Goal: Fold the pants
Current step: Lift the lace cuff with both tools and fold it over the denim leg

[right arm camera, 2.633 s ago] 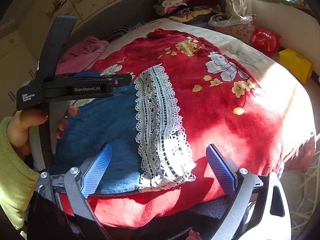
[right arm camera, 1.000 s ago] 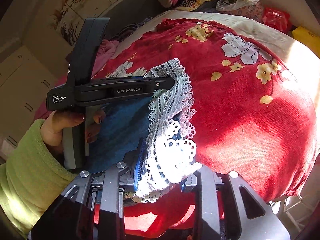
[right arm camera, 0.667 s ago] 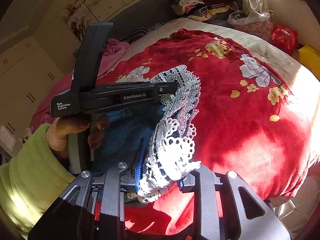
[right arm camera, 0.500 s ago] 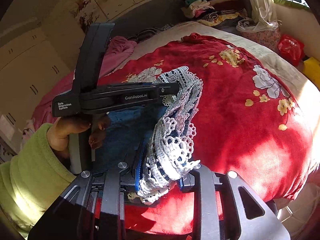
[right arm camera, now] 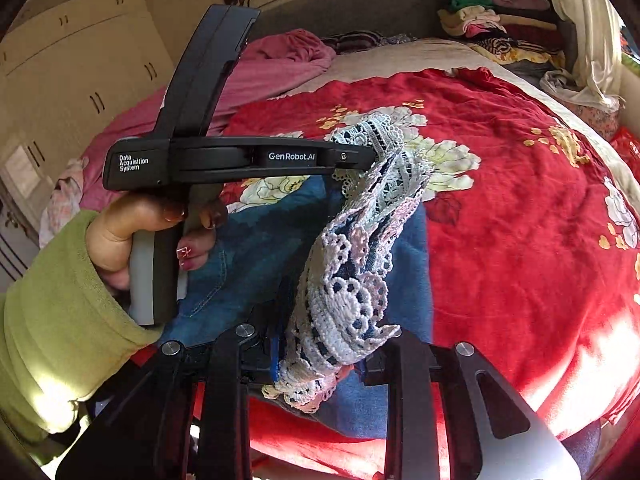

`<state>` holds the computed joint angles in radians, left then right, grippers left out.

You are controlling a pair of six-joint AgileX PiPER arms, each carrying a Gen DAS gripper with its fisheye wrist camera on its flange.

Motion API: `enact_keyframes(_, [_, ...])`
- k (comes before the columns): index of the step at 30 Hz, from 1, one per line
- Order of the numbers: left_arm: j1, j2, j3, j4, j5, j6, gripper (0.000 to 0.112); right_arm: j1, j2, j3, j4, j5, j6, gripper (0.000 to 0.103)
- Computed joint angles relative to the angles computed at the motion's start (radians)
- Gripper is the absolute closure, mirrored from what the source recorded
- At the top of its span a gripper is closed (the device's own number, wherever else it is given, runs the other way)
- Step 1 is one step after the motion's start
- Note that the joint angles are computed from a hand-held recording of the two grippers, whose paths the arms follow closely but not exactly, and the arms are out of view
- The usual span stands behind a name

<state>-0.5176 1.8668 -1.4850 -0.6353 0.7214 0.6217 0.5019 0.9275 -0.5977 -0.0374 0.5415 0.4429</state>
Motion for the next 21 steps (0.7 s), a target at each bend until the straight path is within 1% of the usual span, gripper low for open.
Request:
enact_keyframes(2, [0.048,-0.011,0.037,-0.024,-0.003,-0.006,0.090,0.091,0.063,-0.007,-0.111,-0.023,0.121,0.079])
enact_keyframes(4, [0.094,-0.019,0.068,-0.052,-0.011,-0.007,0.089,0.169,0.128,-0.017,-0.224,-0.036,0.244,0.078])
enact_keyframes(6, [0.155,-0.027,0.094,-0.123,0.013,0.024,0.081,0.232,0.189,-0.028,-0.312,-0.040,0.338,0.076])
enact_keyframes(8, [0.211,-0.041,0.122,-0.201,0.044,0.060,0.078,0.290,0.239,-0.033,-0.373,-0.046,0.395,0.075])
enact_keyframes(10, [0.253,-0.064,0.159,-0.263,0.057,0.089,0.074,0.340,0.280,-0.039,-0.426,-0.050,0.452,0.069])
enact_keyframes(12, [0.290,-0.083,0.193,-0.317,0.075,0.121,0.064,0.378,0.305,-0.039,-0.463,-0.067,0.488,0.063])
enact_keyframes(14, [0.328,-0.081,0.214,-0.377,0.126,0.148,0.060,0.395,0.318,-0.045,-0.477,-0.076,0.491,0.063])
enact_keyframes(15, [0.340,-0.075,0.220,-0.399,0.150,0.157,0.058,0.405,0.326,-0.050,-0.500,-0.069,0.508,0.061])
enact_keyframes(17, [0.342,-0.074,0.234,-0.409,0.164,0.162,0.055,0.401,0.323,-0.047,-0.494,-0.079,0.502,0.058])
enact_keyframes(19, [0.342,-0.079,0.250,-0.429,0.177,0.179,0.055,0.388,0.305,-0.037,-0.479,-0.094,0.488,0.055])
enact_keyframes(21, [0.360,-0.074,0.257,-0.491,0.229,0.205,0.051,0.368,0.280,-0.026,-0.433,-0.104,0.445,0.053])
